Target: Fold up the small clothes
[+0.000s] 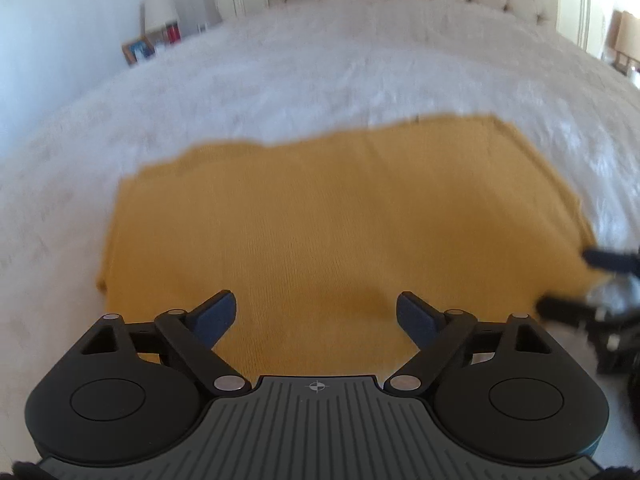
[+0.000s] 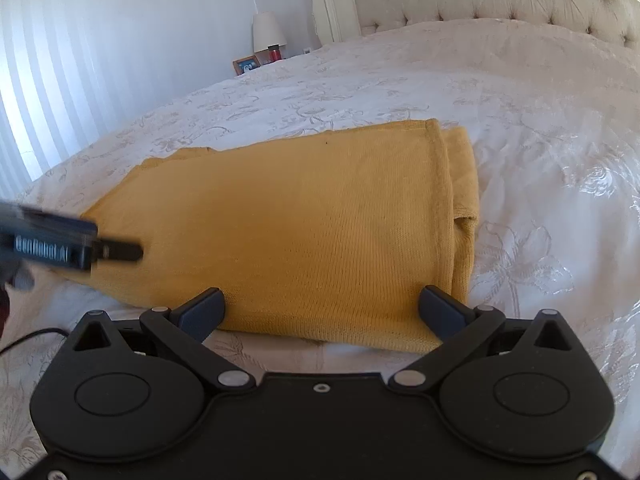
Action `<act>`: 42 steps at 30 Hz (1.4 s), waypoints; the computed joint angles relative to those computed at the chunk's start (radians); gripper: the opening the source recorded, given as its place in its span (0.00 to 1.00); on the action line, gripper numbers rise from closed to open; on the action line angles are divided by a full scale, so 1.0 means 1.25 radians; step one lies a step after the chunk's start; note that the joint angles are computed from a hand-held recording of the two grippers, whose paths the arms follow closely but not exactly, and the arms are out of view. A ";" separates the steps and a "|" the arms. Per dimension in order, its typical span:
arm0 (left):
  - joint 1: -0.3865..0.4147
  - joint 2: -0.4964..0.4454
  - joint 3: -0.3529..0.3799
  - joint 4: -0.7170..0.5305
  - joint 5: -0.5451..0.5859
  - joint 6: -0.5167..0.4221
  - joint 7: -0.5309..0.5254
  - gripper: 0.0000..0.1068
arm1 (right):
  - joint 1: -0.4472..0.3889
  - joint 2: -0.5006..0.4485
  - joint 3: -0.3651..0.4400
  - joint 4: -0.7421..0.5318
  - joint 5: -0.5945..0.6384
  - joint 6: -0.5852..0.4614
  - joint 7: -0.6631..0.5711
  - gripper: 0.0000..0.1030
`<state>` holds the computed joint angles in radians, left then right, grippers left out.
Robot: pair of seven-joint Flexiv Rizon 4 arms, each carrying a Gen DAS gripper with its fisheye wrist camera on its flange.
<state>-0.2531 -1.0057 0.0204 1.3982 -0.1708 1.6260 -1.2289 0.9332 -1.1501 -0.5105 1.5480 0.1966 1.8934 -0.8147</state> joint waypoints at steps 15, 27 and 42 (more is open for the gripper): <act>-0.066 -0.253 0.208 -0.542 -0.005 -0.383 -0.283 0.83 | 0.000 0.004 -0.001 0.003 -0.011 -0.007 0.005 1.00; -0.040 -0.271 0.156 -0.620 0.119 -0.455 -0.323 0.86 | 0.011 -0.002 -0.015 0.004 -0.010 -0.011 0.012 1.00; -0.032 -0.224 0.104 -0.566 0.235 -0.470 -0.387 0.86 | 0.008 -0.003 -0.015 0.001 -0.015 -0.014 0.013 1.00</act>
<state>-0.2927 -1.2853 0.1508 0.6912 0.1226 1.0387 -1.7122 0.9435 -1.1534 -0.5292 1.5495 0.1779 1.8758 -0.7985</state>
